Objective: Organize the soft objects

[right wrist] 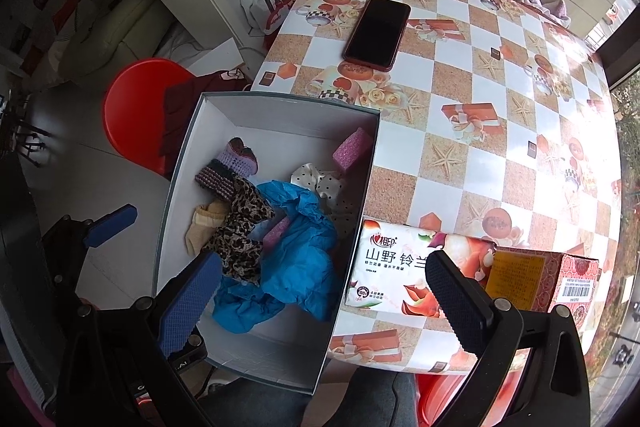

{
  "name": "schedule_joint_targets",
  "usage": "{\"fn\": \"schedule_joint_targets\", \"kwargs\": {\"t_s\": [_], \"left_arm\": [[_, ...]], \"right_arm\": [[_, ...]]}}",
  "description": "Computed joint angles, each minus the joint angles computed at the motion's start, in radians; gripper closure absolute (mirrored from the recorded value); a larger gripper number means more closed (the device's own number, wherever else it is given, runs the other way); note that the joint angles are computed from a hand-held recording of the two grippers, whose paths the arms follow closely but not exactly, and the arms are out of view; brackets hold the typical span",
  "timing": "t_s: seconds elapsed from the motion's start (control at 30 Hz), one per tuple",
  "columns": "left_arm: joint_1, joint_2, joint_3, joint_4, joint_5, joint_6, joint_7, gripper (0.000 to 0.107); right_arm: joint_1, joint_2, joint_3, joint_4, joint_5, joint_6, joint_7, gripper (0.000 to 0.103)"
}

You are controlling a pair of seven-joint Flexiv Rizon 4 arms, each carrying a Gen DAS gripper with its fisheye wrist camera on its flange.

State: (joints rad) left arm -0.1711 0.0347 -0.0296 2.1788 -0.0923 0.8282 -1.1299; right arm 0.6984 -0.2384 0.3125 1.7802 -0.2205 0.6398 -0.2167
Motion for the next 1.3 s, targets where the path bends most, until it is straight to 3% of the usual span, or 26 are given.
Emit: {"fn": "schedule_joint_targets", "kwargs": {"t_s": [0.5, 1.3], "left_arm": [[-0.012, -0.019, -0.01, -0.022, 0.0, 0.001, 0.057, 0.019], [0.007, -0.015, 0.002, -0.008, -0.01, 0.005, 0.007, 0.019]], "right_arm": [[0.011, 0.024, -0.002, 0.004, -0.048, -0.063, 0.085, 0.0], [0.023, -0.022, 0.0, -0.062, -0.015, -0.105, -0.02, 0.0]]}}
